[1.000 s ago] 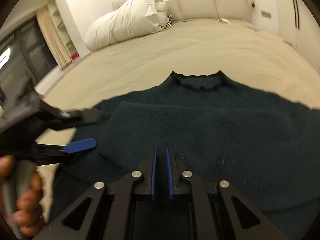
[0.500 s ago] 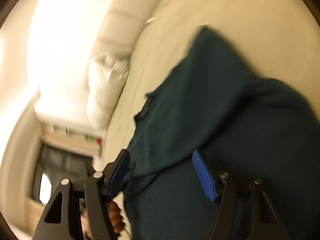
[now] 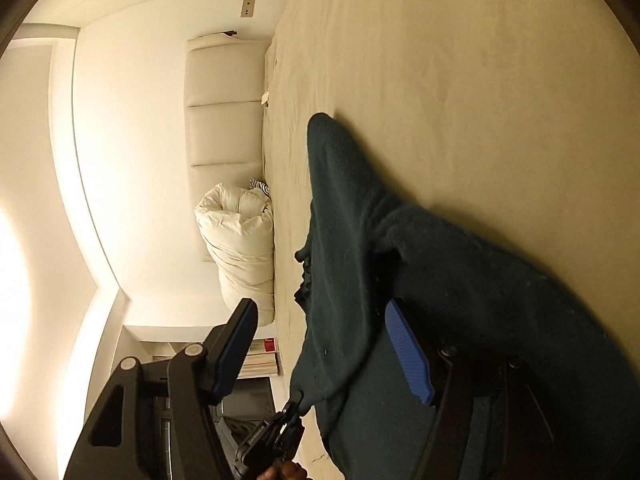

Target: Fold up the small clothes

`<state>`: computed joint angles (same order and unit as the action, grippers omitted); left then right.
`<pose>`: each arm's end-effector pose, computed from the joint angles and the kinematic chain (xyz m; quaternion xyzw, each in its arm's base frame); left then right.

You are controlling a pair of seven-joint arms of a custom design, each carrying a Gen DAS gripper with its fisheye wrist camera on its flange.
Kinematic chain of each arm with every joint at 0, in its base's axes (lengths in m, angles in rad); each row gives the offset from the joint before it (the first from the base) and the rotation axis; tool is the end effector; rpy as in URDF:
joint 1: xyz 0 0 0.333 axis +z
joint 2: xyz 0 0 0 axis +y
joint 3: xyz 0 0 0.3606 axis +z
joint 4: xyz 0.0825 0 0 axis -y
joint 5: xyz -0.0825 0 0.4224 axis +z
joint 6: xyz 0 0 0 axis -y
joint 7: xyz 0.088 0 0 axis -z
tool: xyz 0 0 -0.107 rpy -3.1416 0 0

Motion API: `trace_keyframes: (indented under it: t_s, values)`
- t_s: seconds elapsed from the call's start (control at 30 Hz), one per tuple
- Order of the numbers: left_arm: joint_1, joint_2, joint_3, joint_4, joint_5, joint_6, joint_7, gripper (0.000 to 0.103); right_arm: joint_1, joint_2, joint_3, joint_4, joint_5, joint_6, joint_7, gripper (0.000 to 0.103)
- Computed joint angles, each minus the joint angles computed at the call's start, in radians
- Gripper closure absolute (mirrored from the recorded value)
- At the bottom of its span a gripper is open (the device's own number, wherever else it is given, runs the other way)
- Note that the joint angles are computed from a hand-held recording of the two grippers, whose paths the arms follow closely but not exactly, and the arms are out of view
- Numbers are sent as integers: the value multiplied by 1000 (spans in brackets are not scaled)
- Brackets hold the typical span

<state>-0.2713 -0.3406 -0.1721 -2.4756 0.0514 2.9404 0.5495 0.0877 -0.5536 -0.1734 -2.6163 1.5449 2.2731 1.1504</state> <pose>0.4452 -0.2223 0.5307 -0.7956 0.4627 -0.3858 0.0633 0.4127 -0.0142 0.4902 -0.3378 0.7168 0.2681 0.5479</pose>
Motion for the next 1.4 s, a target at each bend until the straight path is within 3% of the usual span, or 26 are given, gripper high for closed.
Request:
trace_keyframes:
  t_s: [0.1,0.37,0.47,0.7,0.83,1.1,1.17,1.27,1.4]
  values:
    - [-46,-7,47,-32,-53,36,32,95,14,42,12,38,-2,1,-11,30]
    - [-63,6,57,-65,-91,58,62,95,18,159,30,147,54,58,-73,31]
    - [-46,21,32,-58,-69,53,63,95,3,174,9,153,89,35,-82,32]
    - [0,7,-13,-70,-2,46,19,95,-23,186,17,132,100,34,-145,54]
    - [20,0,-38,-54,48,7,-6,95,-27,186,31,149,16,41,-128,54]
    - [13,21,-14,-78,55,62,-18,93,-16,178,31,147,-45,65,-116,62]
    - [-48,24,48,-95,-6,105,21,93,-19,163,34,144,-108,57,-69,62]
    - [-129,16,123,-111,-84,126,82,93,-32,88,29,113,-217,56,7,49]
    - [-140,4,126,-92,-133,61,123,92,-53,-50,-3,35,-221,105,42,38]
